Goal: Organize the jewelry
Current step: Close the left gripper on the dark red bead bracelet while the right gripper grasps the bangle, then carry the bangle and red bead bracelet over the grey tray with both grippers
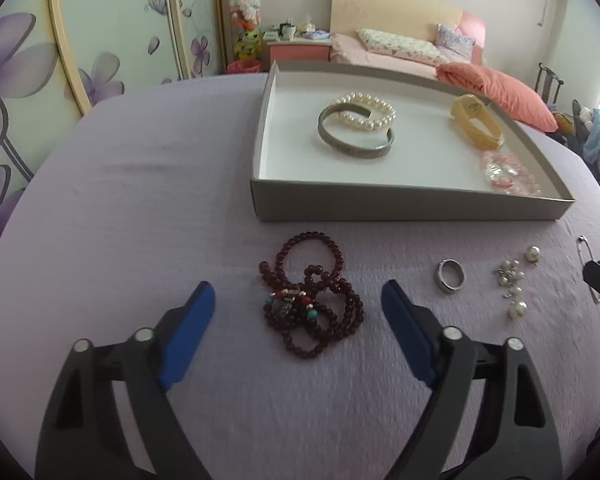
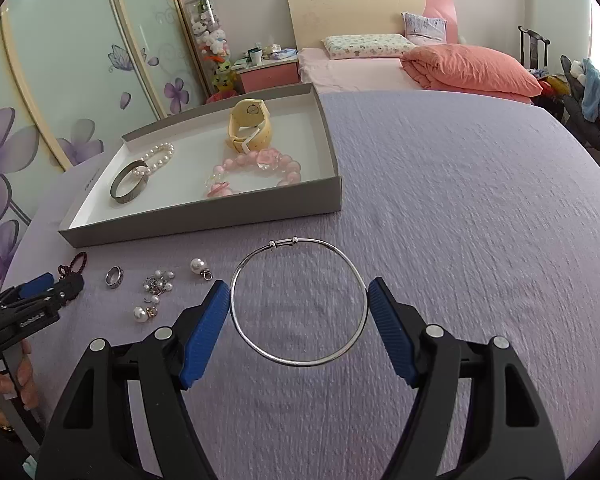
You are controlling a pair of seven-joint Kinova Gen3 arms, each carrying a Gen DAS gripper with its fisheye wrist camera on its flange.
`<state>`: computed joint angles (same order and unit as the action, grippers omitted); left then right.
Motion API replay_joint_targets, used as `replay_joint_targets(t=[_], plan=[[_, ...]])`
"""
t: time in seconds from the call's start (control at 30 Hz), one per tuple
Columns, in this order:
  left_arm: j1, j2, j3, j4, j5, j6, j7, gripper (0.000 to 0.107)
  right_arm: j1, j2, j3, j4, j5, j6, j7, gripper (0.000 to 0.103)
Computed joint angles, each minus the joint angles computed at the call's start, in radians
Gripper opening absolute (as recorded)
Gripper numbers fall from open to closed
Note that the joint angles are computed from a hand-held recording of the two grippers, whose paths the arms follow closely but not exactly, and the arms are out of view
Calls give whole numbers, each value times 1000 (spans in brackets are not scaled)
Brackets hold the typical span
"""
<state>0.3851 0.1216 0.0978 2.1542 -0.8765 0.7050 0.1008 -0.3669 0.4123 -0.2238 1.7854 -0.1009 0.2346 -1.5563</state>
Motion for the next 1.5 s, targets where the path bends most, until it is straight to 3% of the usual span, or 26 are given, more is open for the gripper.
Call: replay_joint_targets(t=[0.07,0.13,0.17,0.2,0.47,0.77,1.0,1.23,1.5], plan=[[25,22,1,-13,-38,37,35,69,14,3,-14,-3,-6,4,10,73],[38,21,4,-11,-73,39,60,40,13,5,-12,-5,-8,6,12,73],[36,20,5,-13,-71,34,50,19,13,5,-12,-5,-9,7,13,73],[30,15,6,-14,-63,22,33,15,12,6,-11,-6,-10,8,13,73],[-5,-77,20,57,-95,-74,50,9,20,-3,-19,-2,-23,4,18,73],[-53,-217,129,64,-133,-48,59,9,55,-38,-64,13,-53,-19,53,73],[-103,-257,197,16,-176,-15,46,9,74,-47,-86,-9,-75,-23,78,73],[-149,-251,197,-50,-224,-10,22,9,85,-45,-99,-51,-93,-23,104,73],[-172,-186,136,-116,-242,-60,-12,9,77,-4,-104,-120,-104,-14,122,73]])
